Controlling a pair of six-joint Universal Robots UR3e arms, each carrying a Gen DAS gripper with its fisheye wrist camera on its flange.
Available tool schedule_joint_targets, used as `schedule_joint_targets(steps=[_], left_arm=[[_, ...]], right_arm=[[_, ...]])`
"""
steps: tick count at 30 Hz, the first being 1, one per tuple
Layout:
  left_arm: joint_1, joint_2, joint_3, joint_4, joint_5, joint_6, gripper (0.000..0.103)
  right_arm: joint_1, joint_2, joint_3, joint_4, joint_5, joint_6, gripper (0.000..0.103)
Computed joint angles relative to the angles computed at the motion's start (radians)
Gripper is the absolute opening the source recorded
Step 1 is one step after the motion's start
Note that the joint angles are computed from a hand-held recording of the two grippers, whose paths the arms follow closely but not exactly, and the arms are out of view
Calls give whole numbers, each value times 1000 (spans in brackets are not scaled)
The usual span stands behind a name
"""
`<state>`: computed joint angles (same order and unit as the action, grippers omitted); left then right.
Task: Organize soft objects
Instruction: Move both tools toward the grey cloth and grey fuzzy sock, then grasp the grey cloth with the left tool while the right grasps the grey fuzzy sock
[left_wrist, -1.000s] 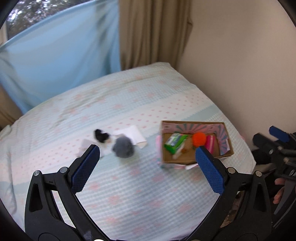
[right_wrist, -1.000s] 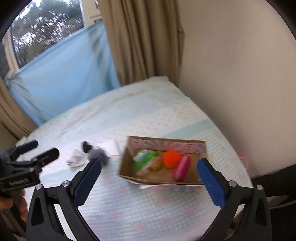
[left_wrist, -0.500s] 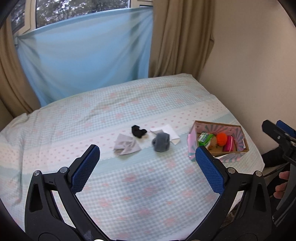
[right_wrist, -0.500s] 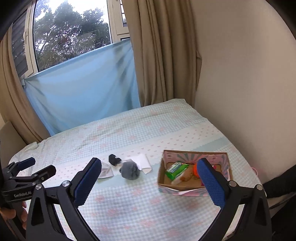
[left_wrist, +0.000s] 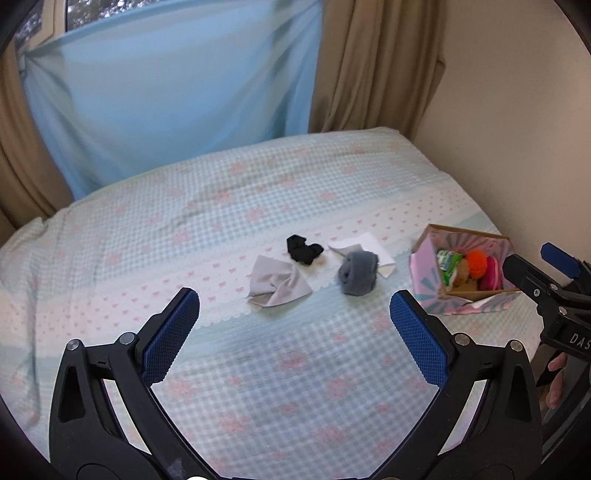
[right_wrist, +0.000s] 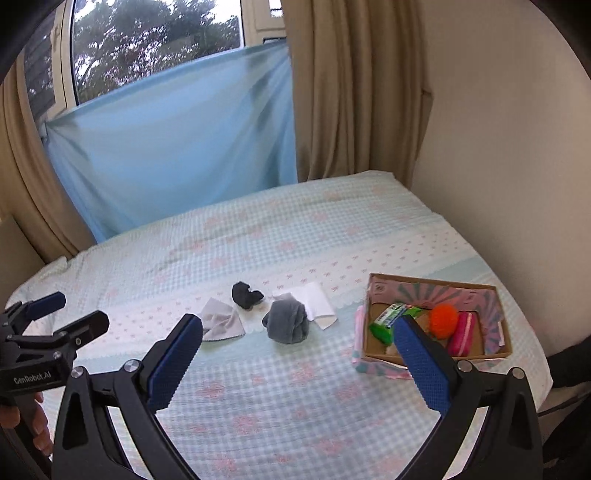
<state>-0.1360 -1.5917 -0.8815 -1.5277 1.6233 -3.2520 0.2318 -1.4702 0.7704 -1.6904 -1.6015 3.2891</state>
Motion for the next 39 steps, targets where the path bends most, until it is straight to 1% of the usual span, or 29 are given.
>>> schedule_joint_targets(steps=[2,3,7,10,13,16,17,18,19,21,23,28,30,32,33,35,36,37,38,39], left_arm=[[38,17,-117,93,-25,25,102],[56,23,-181,149,-37,40,102],[93,-12,-338,321,-63,73,102],[104,-84,-385,401,-71,94,102],[115,-175,-415,488,-89,118,102],[125,-262,-433,563,-102,146,102],[129,-289,-437,583,-109,155,102],[133,-321,-442,606,-116,165,102],[135,-348,-444,625,-119,171,102],[138,-394,-442,653,-123,182,102],[137,-446,-440,688,-119,194,102],[137,-566,-428,772,-123,228,102],[132,-603,-412,784,-119,235,100],[125,-649,-373,766,-107,239,92],[118,-671,-350,752,-95,237,92],[107,-676,-361,793,-82,240,91],[104,-678,-361,800,-84,246,89],[101,-678,-361,802,-81,248,88],[102,-678,-362,806,-86,251,83],[105,-677,-367,813,-93,254,81]], right_arm=[[18,1,110,-137,-5,7,103],[26,9,138,-180,-11,10,103],[34,65,284,-378,-14,35,103],[18,128,371,-495,9,48,103],[19,195,429,-602,4,52,103],[37,298,383,-598,-42,36,103],[38,325,360,-577,-45,34,103],[37,370,307,-520,-40,36,103],[39,406,286,-515,-43,40,103],[35,439,319,-598,-25,41,103],[26,475,326,-646,7,49,103],[26,606,235,-642,29,52,103],[28,662,182,-623,27,48,103],[23,703,141,-603,44,47,103],[18,730,111,-592,62,48,103],[19,763,70,-577,64,44,101],[23,784,38,-562,54,38,96],[24,801,9,-546,47,33,87],[24,820,-23,-526,39,33,82],[23,833,-46,-512,31,35,73]])
